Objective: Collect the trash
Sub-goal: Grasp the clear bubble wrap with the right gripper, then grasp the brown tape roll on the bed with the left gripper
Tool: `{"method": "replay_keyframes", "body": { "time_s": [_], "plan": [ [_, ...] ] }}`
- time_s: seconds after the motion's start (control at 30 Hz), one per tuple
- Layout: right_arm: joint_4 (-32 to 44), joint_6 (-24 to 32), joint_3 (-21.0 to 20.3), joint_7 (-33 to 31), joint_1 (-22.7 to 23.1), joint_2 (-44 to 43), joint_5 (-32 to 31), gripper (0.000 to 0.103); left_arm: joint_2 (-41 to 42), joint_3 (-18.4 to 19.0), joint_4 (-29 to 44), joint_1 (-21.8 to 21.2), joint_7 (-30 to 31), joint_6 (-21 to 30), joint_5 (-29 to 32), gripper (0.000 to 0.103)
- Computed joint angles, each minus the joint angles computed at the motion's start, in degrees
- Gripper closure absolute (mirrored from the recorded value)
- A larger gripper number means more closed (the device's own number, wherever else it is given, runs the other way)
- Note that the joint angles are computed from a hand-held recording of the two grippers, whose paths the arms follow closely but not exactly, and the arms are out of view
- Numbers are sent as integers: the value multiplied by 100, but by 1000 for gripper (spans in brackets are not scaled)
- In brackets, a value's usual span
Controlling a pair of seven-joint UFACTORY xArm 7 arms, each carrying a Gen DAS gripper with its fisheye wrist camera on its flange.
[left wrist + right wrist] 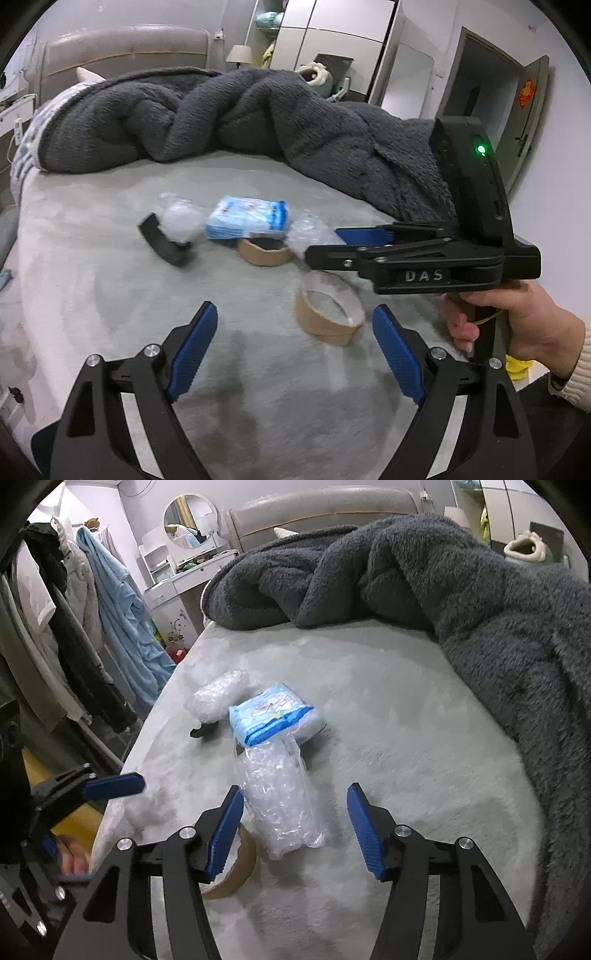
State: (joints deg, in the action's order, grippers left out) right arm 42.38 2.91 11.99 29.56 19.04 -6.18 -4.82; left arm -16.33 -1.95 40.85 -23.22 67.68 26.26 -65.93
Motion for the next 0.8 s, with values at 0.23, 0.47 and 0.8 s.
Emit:
{"method": "replay_keyframes", "body": {
  "time_s": [0.23,0.47,0.8],
  "plan": [
    [-27,-118,-663,-1980,982,6,2239,61,189,-168,61,-115,64,-14,-58,19],
    [-223,-285,-992,-2838,1409,-288,3241,62,284,-303,83,-205,50,-277,-54,28],
    [-429,-374,-1231,-3002,1608,-542,3422,62,513,-397,182,-271,-387,-585,262,48]
  ]
}}
